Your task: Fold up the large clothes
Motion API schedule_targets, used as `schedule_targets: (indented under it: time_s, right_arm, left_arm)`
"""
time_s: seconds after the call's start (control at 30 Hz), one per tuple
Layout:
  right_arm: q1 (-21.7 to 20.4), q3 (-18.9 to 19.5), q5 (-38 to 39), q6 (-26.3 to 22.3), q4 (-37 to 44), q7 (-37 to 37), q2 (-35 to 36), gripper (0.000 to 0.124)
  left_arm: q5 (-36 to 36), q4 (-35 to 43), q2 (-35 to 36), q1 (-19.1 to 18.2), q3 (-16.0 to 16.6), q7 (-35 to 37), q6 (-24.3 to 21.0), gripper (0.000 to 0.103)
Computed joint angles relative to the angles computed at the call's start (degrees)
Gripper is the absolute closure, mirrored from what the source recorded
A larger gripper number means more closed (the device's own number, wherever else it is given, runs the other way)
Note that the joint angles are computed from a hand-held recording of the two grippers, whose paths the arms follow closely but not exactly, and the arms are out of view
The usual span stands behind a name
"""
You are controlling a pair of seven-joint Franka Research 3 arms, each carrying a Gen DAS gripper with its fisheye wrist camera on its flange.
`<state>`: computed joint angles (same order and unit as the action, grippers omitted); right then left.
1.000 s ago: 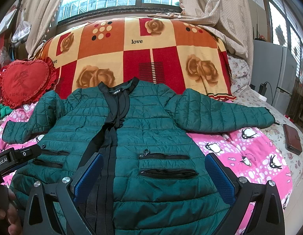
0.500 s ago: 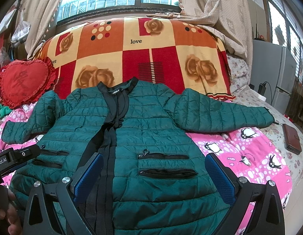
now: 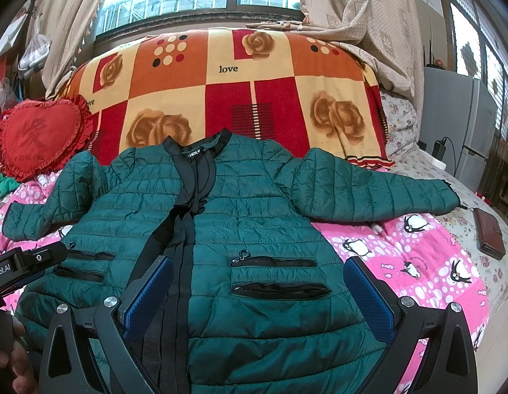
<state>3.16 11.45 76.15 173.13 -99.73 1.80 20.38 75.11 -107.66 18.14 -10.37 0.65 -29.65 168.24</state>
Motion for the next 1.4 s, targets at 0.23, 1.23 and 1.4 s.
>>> schedule_targets:
  time_s: [0.23, 1.23, 1.4]
  right_arm:
    - [-0.2, -0.1, -0.3, -0.1, 0.0, 0.1, 0.0, 0.022]
    - [-1.0, 0.1, -1.6, -0.3, 0.6, 0.4, 0.6, 0.022]
    - [-0.8, 0.2, -1.8, 0.6, 0.7, 0.3, 0.7, 0.022]
  left_arm:
    - [0.0, -0.1, -0.1, 0.0, 0.0, -0.1, 0.2, 0.005]
    - [3.1, -0.5, -0.4, 0.8, -0.2, -4.0, 1.2, 0.005]
    - [3.1, -0.6, -0.5, 1.0, -0.2, -4.3, 1.5, 0.005]
